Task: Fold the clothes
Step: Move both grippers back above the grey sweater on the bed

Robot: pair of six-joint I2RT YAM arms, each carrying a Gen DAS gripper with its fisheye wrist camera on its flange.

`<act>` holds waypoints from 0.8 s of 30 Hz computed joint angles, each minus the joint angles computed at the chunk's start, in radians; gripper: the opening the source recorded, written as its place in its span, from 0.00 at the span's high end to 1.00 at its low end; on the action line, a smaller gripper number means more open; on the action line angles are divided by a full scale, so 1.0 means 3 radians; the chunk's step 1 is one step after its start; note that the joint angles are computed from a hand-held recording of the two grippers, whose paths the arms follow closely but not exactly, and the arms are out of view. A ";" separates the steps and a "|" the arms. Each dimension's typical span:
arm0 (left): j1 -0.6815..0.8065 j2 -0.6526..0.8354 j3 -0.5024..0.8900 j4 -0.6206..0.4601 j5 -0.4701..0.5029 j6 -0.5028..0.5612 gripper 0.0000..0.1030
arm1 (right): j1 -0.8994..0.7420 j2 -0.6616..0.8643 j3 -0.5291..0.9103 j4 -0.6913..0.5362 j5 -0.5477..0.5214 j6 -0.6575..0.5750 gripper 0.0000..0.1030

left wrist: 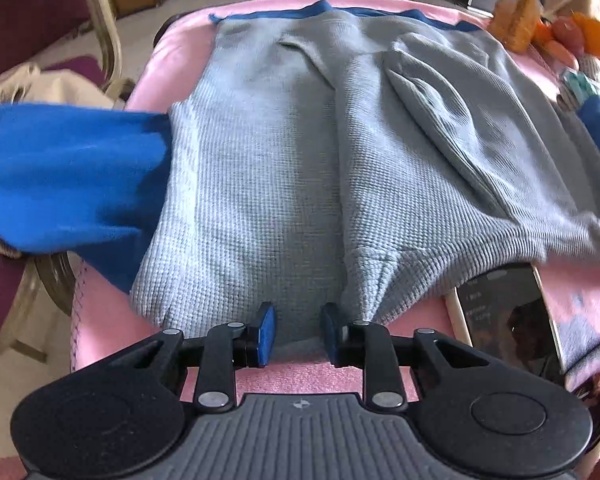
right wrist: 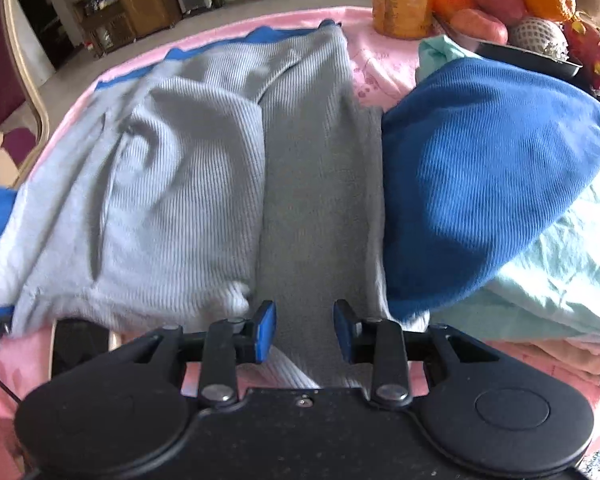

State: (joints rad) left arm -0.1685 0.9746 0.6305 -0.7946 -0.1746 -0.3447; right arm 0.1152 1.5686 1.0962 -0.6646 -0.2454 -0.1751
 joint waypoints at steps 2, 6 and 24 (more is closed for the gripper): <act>-0.0027 0.0003 -0.0001 -0.0003 -0.0042 0.0003 0.69 | 0.0009 -0.0007 -0.0034 -0.0049 0.0040 -0.0159 0.68; -0.0142 -0.0023 0.0005 -0.0093 -0.0161 0.0013 0.69 | -0.0008 -0.0180 -0.0193 -0.0072 0.0194 -0.0490 0.68; 0.0412 -0.0716 0.0273 -0.0310 0.0060 -0.0022 0.68 | -0.0670 -0.0520 0.0082 -0.0116 -0.0980 -0.0085 0.59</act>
State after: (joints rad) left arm -0.0449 0.7599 0.7125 -0.8877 -0.1567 -0.3512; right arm -0.0857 1.4125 1.1207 -0.6994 -0.5392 -0.2006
